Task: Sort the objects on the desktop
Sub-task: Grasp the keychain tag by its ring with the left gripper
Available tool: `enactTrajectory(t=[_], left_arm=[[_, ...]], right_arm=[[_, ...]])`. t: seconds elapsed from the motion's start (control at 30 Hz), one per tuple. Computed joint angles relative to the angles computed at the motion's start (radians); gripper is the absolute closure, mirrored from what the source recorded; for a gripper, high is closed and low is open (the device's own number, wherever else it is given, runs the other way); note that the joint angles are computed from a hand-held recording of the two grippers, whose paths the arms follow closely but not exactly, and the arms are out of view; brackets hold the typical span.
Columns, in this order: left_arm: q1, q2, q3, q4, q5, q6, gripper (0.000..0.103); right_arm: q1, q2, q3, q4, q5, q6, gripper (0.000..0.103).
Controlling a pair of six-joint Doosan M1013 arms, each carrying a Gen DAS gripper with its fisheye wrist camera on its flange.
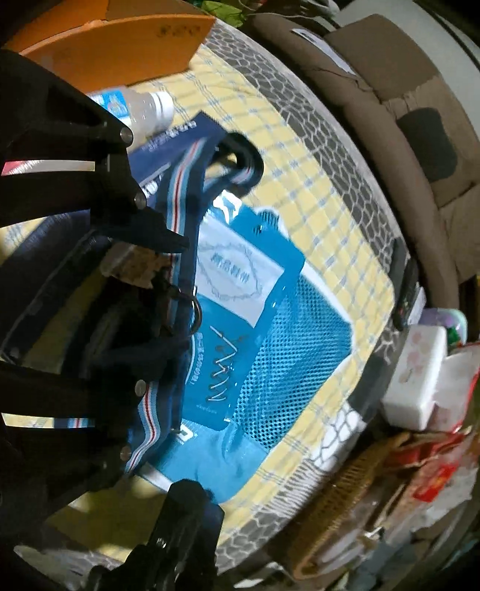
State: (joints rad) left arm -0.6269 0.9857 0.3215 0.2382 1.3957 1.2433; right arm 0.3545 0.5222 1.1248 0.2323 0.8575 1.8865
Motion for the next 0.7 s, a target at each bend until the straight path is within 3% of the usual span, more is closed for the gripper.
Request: enactTrajectory(t=[0.23,0.3,0.33,0.37,0.4,0.43,0.6,0.7], left_arm=[[-0.005,0.022,-0.031,-0.021,0.005,0.031,0.059],[-0.005,0.014,-0.011,-0.034,-0.014,0.035,0.068],[-0.005,0.01,-0.004,-0.035,-0.022,0.03,0.079],[-0.005,0.006,0.004,-0.03,-0.027,0.022,0.081],[-0.001,-0.009,0.03,-0.048,-0.053,0.01,0.085],[0.006,-0.027,0.062,-0.075,-0.085,-0.005,0.097],[0.04,-0.088,0.153,-0.178,-0.172,-0.092,0.098],[0.068,-0.138,0.227,-0.264,-0.244,-0.138,0.098]], right_arm=[[-0.004,0.011,-0.01,0.022,0.025,-0.029,0.044],[-0.004,0.013,-0.011,0.026,0.027,-0.033,0.044],[-0.003,0.013,-0.012,0.027,0.027,-0.035,0.044],[-0.002,0.013,-0.011,0.027,0.027,-0.037,0.044],[-0.002,0.013,-0.011,0.027,0.027,-0.039,0.044],[-0.001,0.012,-0.011,0.027,0.026,-0.042,0.044],[-0.006,0.014,-0.008,0.067,0.018,-0.056,0.044],[-0.021,0.012,0.01,0.167,-0.005,-0.095,0.044]])
